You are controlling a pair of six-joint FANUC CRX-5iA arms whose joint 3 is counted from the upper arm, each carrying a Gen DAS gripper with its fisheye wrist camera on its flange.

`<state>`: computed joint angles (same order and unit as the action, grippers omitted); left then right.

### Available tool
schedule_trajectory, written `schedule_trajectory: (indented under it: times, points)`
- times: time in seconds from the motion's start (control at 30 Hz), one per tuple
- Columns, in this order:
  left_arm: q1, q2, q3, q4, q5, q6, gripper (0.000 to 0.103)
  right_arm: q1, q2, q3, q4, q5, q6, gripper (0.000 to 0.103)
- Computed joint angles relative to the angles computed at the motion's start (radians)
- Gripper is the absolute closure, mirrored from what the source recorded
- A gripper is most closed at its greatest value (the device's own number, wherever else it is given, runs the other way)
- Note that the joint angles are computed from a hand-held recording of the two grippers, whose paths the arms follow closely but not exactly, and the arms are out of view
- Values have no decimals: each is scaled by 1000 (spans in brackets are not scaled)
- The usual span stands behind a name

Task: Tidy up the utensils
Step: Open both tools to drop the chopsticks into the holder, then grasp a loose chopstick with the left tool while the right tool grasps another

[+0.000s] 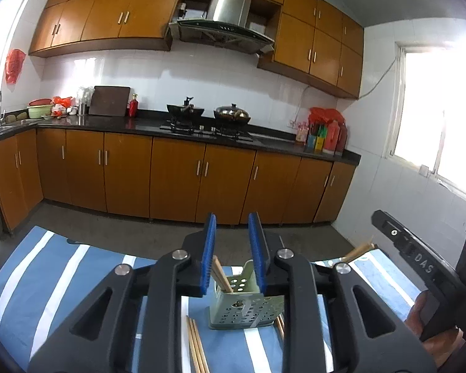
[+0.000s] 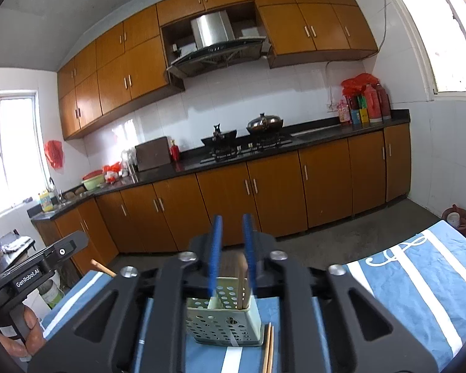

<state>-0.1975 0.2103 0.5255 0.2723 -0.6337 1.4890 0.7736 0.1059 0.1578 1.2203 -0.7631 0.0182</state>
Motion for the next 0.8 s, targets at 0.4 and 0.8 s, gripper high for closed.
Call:
schedule_trajectory:
  times: [0.4, 0.8]
  points:
    - [60, -194, -259, -90, -34, 39, 70, 48, -128, -164, -183, -183, 50, 80]
    - [90, -166, -379, -50, -213, 32, 70, 81, -36, -100, -696, -227, 328, 80]
